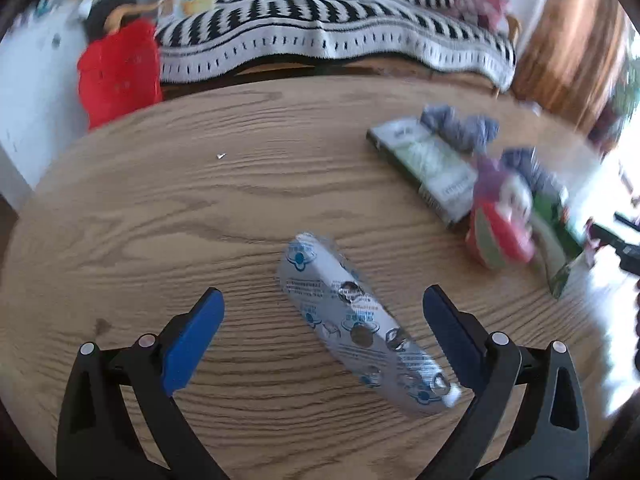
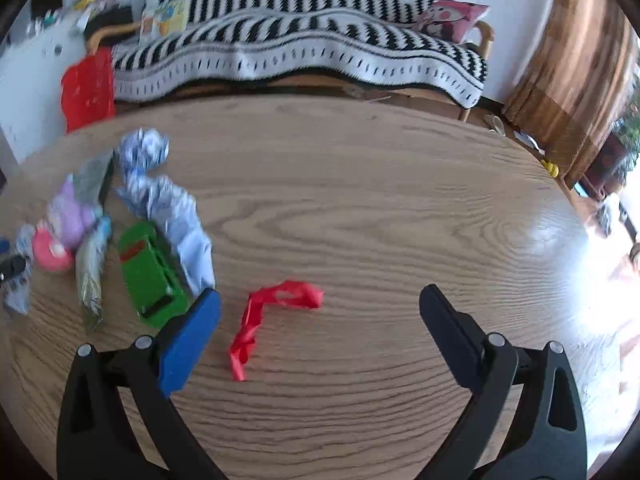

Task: Collect trash
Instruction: 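Grasp the blue-dotted white wrapper with the left gripper while the right gripper grasps the red ribbon, then carry the wrapper and ribbon to the black bin and open both grippers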

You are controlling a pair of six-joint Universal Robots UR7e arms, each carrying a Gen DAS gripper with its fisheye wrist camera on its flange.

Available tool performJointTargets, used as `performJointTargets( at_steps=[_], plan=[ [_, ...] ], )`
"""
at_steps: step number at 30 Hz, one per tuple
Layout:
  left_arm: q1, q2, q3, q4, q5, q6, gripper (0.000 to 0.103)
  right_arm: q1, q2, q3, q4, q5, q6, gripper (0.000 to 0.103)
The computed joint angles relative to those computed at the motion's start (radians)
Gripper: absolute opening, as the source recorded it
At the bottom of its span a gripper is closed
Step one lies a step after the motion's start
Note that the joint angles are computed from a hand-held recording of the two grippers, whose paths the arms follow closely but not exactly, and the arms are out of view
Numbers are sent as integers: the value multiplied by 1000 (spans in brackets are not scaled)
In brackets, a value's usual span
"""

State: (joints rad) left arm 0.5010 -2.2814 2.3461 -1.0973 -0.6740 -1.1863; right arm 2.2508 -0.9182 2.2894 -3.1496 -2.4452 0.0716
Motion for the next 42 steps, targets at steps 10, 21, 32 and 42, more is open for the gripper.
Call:
performJointTargets(
  at_steps=[10,21,32,42],
  plan=[
    [13,-59,-10,-11,18,25,23,-30,-42,51,-29,163,-50,10],
    [-107,-56,-35,113,38,-115,24,13,-55,46,-50,165,-29,10],
    [-132,-59,-48,133,45,-129,25,23,-53,40,-23,152,-30,10],
    [-172,-61,-67,148,49,-166,26,51,-67,44,-5,146,7,10]
  ],
)
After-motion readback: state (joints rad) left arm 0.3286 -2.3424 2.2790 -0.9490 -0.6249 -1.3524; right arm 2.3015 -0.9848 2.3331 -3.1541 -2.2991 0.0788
